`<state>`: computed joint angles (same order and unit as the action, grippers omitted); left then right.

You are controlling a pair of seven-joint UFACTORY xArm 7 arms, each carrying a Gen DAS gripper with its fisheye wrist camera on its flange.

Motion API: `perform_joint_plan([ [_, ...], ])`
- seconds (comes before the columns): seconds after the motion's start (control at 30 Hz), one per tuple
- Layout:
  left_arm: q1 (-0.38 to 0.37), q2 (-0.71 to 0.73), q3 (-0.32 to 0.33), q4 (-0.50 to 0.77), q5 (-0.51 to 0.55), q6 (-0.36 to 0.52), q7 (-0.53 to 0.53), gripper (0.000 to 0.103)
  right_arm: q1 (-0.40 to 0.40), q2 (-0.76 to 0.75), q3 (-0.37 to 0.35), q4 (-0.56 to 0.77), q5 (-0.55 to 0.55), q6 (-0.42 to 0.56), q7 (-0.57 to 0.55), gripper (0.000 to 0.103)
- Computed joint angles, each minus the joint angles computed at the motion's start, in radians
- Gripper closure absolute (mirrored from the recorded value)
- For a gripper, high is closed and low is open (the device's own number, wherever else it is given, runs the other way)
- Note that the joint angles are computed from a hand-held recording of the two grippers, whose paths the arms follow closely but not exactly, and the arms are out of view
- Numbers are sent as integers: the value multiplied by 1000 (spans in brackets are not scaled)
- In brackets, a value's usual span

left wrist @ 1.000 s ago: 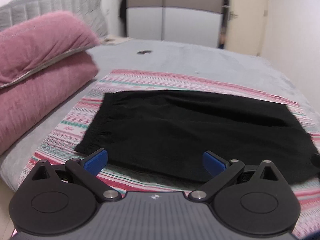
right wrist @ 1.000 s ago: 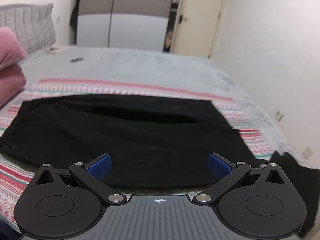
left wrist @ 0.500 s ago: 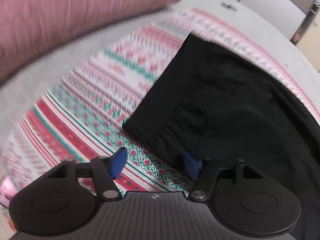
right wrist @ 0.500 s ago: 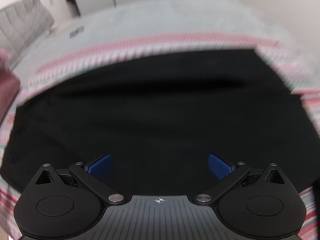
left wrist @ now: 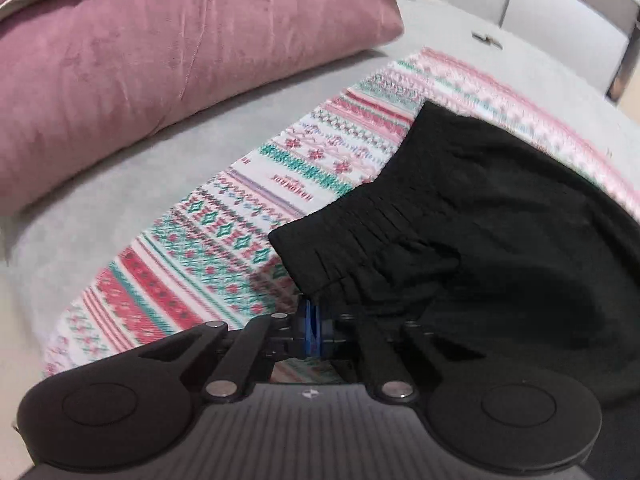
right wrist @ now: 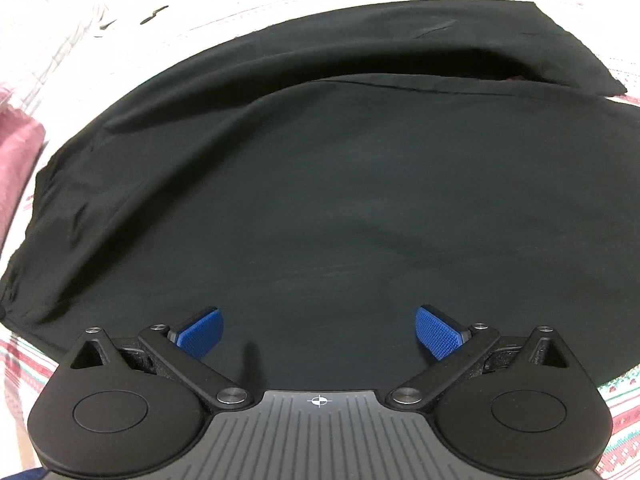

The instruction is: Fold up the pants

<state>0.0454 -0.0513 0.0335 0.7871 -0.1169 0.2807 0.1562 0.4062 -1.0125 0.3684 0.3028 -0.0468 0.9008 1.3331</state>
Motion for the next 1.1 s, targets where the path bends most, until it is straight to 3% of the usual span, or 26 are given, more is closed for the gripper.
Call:
perform_joint_plan([
  [0.1,1,-17,1,14,7,99,24,71,0,16,22,69,-2,62,8,0],
  [0.13,2,-24,-4,7,22,85,-8,69,-3,22,34,87,-5,77,17,0],
  [0.23,22,-134,-50,-62,183,-19,-148,41,-36,58,37,130,-42,108,2,0],
  [0.3,-1,-196,-78,-92,215,-64,-173,21,-49,67,73,174,-64,115,29,0],
  [0.4,-90,-266,-105,-107,186,-84,-160,10,-53,57,97,210,-88,143,45,0],
  [0.47,-91,-256,-167,-104,227,-133,-202,0,-51,47,100,228,-102,174,37,0],
  [0.53,-106,-249,-203,-99,255,-165,-228,0,-80,84,111,258,-127,177,37,0],
  [0.6,-182,-224,-179,-64,219,-156,-204,0,-78,71,96,277,-133,211,23,0],
  [0.67,-205,-172,-182,-23,216,-157,-203,0,-88,60,85,281,-140,225,14,0],
  [0.77,-177,-105,-211,38,292,-148,-247,0,-109,71,77,317,-156,252,-17,0],
  [0.87,-199,-55,-179,65,285,-160,-229,0,-135,64,63,338,-173,276,-43,0],
  [0.97,-192,-3,-177,102,354,-170,-268,0,-161,70,28,352,-179,273,-86,0],
  [1.1,-224,86,-153,180,305,-150,-195,0,-228,94,-11,398,-216,284,-152,0],
])
